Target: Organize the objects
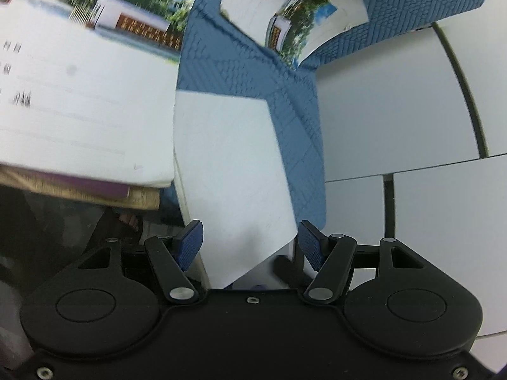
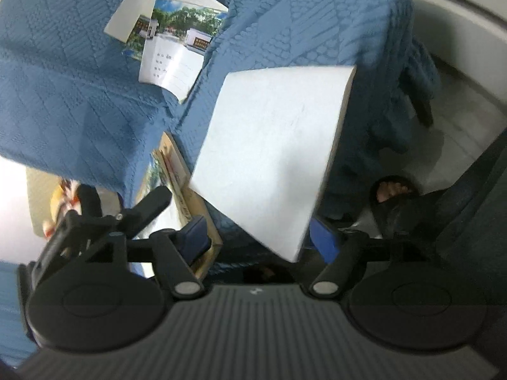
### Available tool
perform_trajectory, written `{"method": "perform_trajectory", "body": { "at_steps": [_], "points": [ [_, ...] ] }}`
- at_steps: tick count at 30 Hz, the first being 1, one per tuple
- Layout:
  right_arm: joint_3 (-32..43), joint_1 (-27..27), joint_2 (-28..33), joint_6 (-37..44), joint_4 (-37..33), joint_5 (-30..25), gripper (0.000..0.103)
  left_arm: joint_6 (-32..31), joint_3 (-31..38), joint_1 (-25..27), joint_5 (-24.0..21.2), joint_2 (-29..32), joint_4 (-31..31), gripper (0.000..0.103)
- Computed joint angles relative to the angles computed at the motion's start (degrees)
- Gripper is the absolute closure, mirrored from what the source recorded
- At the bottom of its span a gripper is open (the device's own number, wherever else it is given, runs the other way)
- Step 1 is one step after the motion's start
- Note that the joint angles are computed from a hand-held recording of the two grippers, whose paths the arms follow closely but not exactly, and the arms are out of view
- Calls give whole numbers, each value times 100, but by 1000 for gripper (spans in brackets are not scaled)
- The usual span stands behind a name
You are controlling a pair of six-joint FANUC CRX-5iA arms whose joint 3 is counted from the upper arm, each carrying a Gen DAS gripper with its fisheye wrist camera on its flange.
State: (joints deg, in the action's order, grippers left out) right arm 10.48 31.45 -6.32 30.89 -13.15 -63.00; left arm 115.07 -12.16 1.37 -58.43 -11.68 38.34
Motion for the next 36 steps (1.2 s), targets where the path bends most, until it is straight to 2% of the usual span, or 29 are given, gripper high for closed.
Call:
{"method": "perform_trajectory", "body": {
  "at_steps": [6,11,18,21,23,25,27,31,36],
  "points": [
    [171,-417,184,593,334,-127,28,160,-135,-189,-20,31,-33,36],
    [340,-998,499,999,-173,-89,29,308,-188,-294,-59,163,-67,36],
    [307,-1368,595,1292,-672,47,30,262,-512,-371,220,269,298,39],
    [213,-1557,566,1500,-1075,169,30,79,-674,-427,320,319,557,46],
    [169,-1654,563,1569,-1277,226,30,-13,-781,-450,386,337,729,58],
    [140,-1729,580,1605,-1442,261,30,-95,-884,-456,434,313,885,65],
    [138,-1803,616,1696,-1622,261,30,-48,-897,-456,478,275,834,74],
    [105,-1941,667,1789,-1986,298,30,-144,-1107,-397,575,117,1129,94],
    [160,-2148,754,1947,-2475,201,30,-273,-1222,-258,379,-27,1424,99]
  ]
}}
